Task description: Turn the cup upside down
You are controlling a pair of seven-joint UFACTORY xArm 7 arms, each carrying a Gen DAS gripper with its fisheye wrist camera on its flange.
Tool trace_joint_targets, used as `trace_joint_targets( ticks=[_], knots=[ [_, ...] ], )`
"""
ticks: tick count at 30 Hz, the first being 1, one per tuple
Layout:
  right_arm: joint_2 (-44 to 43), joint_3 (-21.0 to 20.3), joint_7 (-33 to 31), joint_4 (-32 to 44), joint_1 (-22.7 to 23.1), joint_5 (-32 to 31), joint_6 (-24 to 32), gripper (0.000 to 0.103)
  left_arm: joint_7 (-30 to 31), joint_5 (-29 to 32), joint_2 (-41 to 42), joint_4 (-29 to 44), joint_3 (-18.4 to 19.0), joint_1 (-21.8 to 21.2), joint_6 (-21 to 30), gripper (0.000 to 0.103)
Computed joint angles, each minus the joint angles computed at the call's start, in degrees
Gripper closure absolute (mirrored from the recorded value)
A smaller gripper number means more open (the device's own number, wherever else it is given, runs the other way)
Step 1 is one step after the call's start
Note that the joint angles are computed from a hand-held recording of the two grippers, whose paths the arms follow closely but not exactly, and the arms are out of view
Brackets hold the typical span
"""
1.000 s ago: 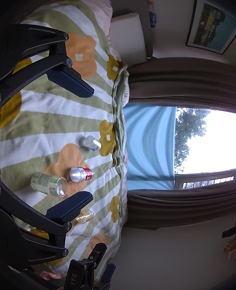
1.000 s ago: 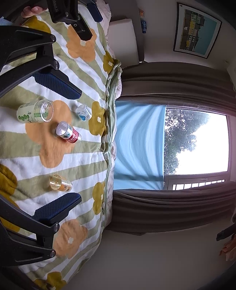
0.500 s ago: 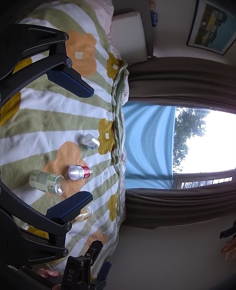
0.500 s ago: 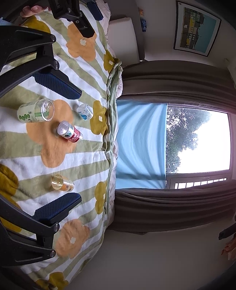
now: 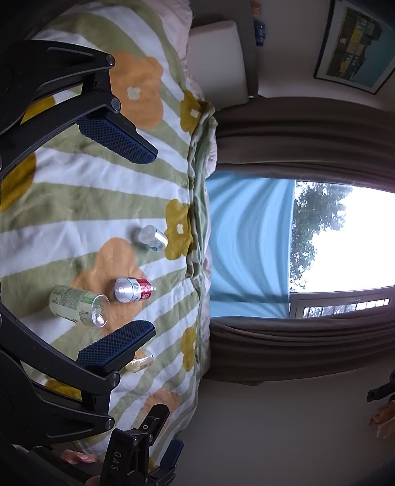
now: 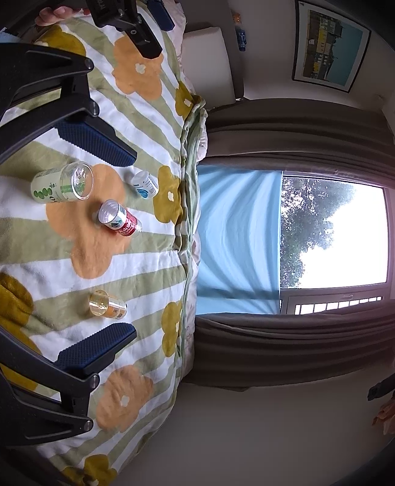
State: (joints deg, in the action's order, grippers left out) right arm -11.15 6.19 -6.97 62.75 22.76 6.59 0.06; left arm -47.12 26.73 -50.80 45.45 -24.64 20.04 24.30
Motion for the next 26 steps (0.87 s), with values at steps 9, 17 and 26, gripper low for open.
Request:
trace_joint_targets(
  ticks=[9, 17, 26],
  knots=[
    [-0.1, -0.1, 0.3, 0.0, 0.0, -0.2, 0.2, 0.000, -0.7, 0.8, -0.4, 0.0, -0.8, 0.7, 0.3, 0.000],
    [-0.2, 0.0, 0.4, -0.1, 0.0, -0.2, 0.2, 0.000, -1.1, 1.1, -0.7, -0.4, -0.8, 0.8, 0.2, 0.000],
    [-0.1, -0.1, 0.1, 0.1, 0.0, 0.0, 0.3, 0.000, -3.1, 1.5, -2.6, -1.5, -1.6, 2.6, -1.3, 0.000]
  ],
)
